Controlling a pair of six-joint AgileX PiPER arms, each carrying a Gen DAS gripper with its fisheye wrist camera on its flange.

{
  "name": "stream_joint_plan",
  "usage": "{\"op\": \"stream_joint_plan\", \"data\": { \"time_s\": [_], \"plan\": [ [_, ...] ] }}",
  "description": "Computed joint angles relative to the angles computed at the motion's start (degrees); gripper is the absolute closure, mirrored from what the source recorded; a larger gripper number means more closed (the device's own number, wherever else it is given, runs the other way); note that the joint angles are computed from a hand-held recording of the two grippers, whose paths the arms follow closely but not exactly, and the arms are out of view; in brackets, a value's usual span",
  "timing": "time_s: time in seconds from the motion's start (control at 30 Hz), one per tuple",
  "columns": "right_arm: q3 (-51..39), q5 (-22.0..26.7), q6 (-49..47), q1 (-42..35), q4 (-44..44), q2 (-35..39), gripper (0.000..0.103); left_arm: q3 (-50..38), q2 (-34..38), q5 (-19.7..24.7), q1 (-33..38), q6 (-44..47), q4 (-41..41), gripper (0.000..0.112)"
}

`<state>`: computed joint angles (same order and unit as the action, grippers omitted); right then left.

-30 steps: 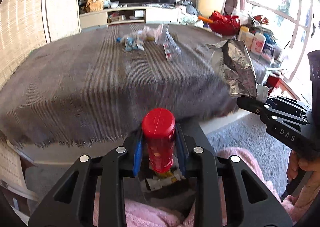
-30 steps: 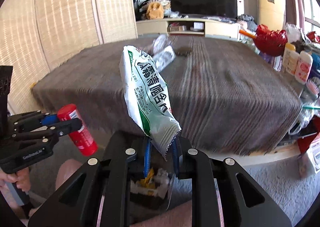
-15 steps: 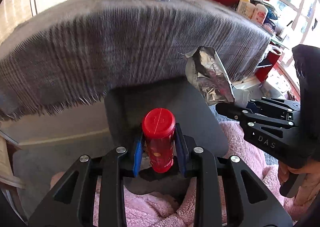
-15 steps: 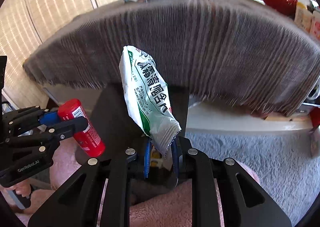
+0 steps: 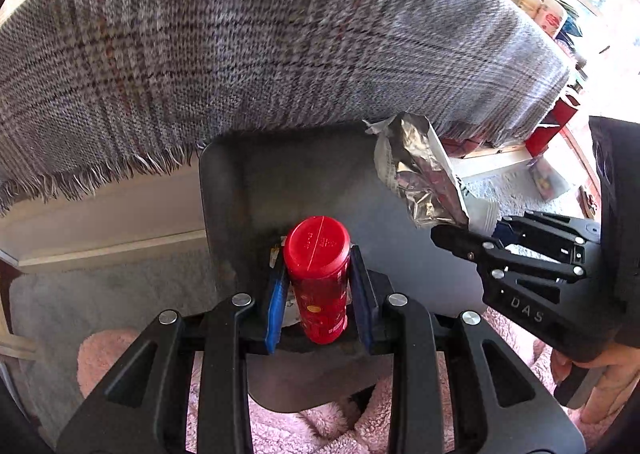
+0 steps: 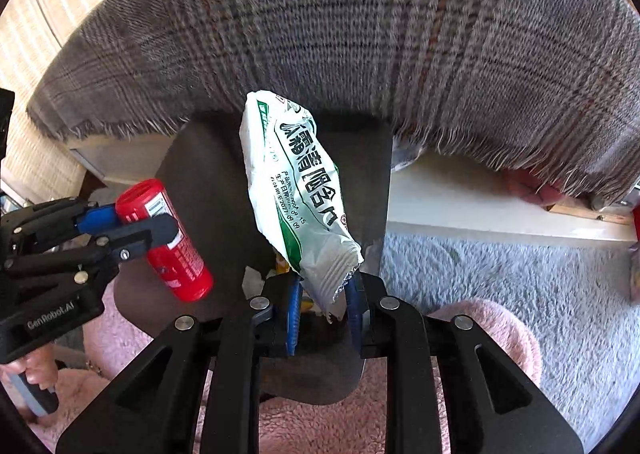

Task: Collect trash
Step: 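Carry the Skittles tube and medicine packet down into the dark bin and open both grippers, then raise both open grippers back toward the trash on the table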

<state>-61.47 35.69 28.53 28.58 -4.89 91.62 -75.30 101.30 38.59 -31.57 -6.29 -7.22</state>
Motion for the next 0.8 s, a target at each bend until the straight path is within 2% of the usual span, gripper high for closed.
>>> {"op": "stream_joint_plan", "data": {
  "time_s": [0.07, 0.1, 0.13, 0.2, 0.23, 0.3, 0.33, 0.4, 0.53, 0.6, 0.8],
  "plan": [
    [0.04, 0.05, -1.21, -0.48, 1.5, 0.1, 0.067, -0.98, 0.78, 0.76, 0.21, 0.17, -0.41, 0.085],
    [-0.05, 0.32, -0.72, -0.38, 0.99, 0.1, 0.061, -1.47, 1.11, 1.12, 0.21, 0.02, -0.32, 0.083],
    [-0.02, 0.2, -1.58, -0.58, 1.85, 0.04, 0.059, -1.47, 1.2, 1.08, 0.35, 0.0, -0.41, 0.079],
    [-0.28, 0.64, -2.12, -0.36, 2.07, -0.08, 0.055, -1.48, 1.0, 0.83, 0.73, -0.44, -0.15, 0.063],
    [-0.39, 0.89, -3.05, -0.26, 2.41, -0.12, 0.052, -1.97, 1.01, 0.97, 0.82, -0.78, 0.14, 0.06],
    [-0.85, 1.72, -4.23, 0.64, 2.19, -0.56, 0.039, -2.19, 0.22, 1.13, 1.46, -0.66, 0.22, 0.05],
    [-1.16, 2.23, -3.24, 1.26, 0.69, -0.7, 0.036, -2.34, -0.11, 1.21, 1.64, -0.86, 0.58, 0.048],
    [-1.28, 3.26, 1.79, 2.91, -5.35, -1.55, 0.022, -2.52, -0.99, 1.21, 1.56, -2.36, 2.52, 0.042],
    [-1.65, 4.66, 4.35, 3.15, -7.41, -3.34, 0.018, -2.19, -3.14, 1.17, 1.08, -4.22, 4.95, 0.034],
    [-1.15, 4.98, 6.52, 3.21, -9.43, -4.57, 0.008, -2.15, -4.06, 1.1, 1.08, -4.65, 5.92, 0.028],
    [-0.62, 5.22, 7.7, 1.84, -10.87, -7.43, 0.008, -2.41, -7.7, 1.7, 0.61, -7.01, 8.97, 0.018]
  ]
}}
